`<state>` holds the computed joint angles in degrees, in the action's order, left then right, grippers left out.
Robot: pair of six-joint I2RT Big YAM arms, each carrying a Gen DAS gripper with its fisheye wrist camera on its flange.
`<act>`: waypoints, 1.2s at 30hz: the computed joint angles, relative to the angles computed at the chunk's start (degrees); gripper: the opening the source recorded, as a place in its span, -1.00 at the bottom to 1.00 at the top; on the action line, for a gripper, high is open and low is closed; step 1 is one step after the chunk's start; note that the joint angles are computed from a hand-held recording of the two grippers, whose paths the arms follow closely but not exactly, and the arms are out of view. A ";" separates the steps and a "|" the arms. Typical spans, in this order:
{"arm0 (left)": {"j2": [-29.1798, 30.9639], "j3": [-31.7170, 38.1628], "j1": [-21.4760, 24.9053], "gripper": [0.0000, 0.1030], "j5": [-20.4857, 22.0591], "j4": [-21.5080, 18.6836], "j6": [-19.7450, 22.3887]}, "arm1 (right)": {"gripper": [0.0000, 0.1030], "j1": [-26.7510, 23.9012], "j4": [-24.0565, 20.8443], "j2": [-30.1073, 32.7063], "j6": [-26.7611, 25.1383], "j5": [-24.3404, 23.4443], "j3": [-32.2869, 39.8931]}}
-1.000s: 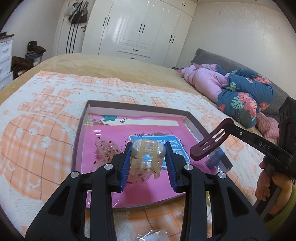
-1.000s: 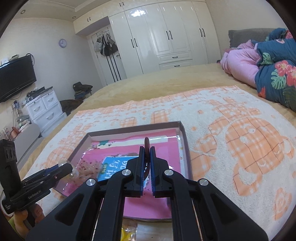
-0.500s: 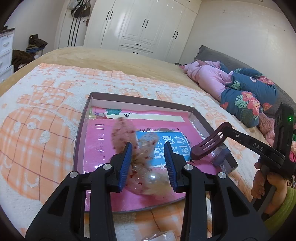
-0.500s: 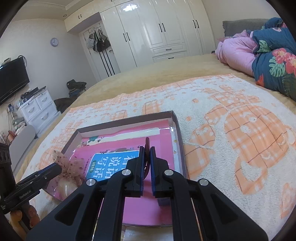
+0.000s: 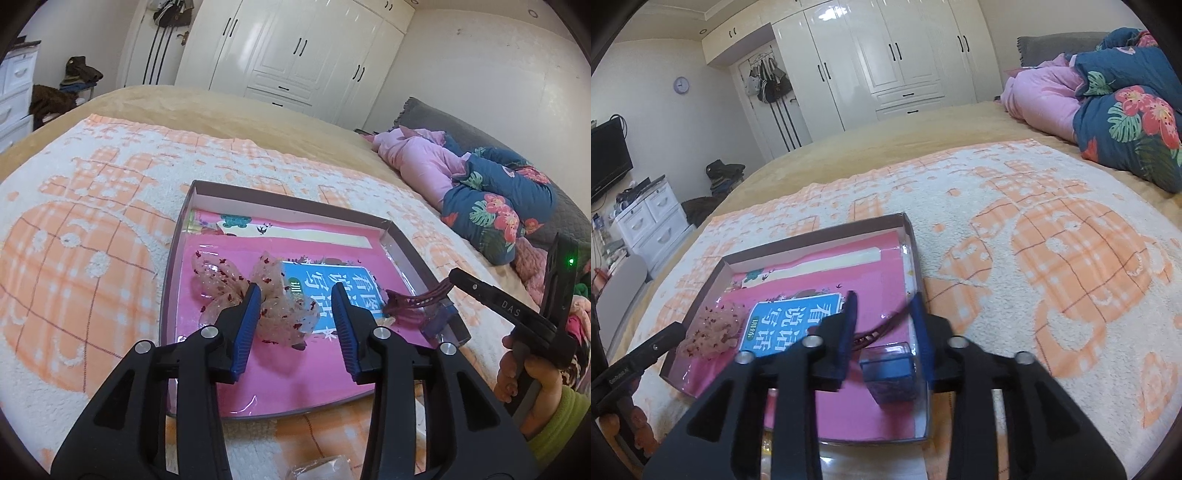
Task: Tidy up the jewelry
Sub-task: 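Carry both clips into the pink-lined box and open both tools, then lift both open tools away from the pink-lined box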
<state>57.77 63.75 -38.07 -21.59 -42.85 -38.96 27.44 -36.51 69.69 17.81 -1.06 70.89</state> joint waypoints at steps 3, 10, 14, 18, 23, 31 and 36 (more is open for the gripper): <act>-0.43 0.12 -0.59 -0.32 -0.78 -0.15 0.04 | -0.25 0.13 0.55 -1.31 -0.78 0.82 -0.71; -1.69 0.44 -2.03 -0.18 -3.34 -0.64 -0.69 | 0.11 1.17 2.39 -5.48 -3.39 3.70 -2.78; -2.84 0.46 -3.10 0.03 -5.31 -0.97 -1.37 | 0.22 1.90 2.97 -7.42 -4.65 5.00 -3.65; -4.19 0.04 -4.26 0.31 -7.45 -1.00 -2.14 | 0.46 2.79 3.50 -9.06 -5.35 6.13 -4.40; -5.42 0.09 -6.08 0.73 -10.86 -1.06 -3.03 | 0.66 3.63 3.76 -10.88 -5.88 7.60 -4.80; -6.50 0.75 -9.20 0.78 -15.35 -2.71 -4.09 | 0.85 4.64 5.97 -13.63 -6.89 11.10 -6.03; -7.11 1.36 -10.97 0.78 -17.78 -3.33 -4.48 | 0.86 5.11 6.09 -14.97 -8.02 11.54 -6.43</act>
<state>50.66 65.11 -49.04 -39.37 -46.18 -43.44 32.55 -30.42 54.71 9.79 10.48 64.46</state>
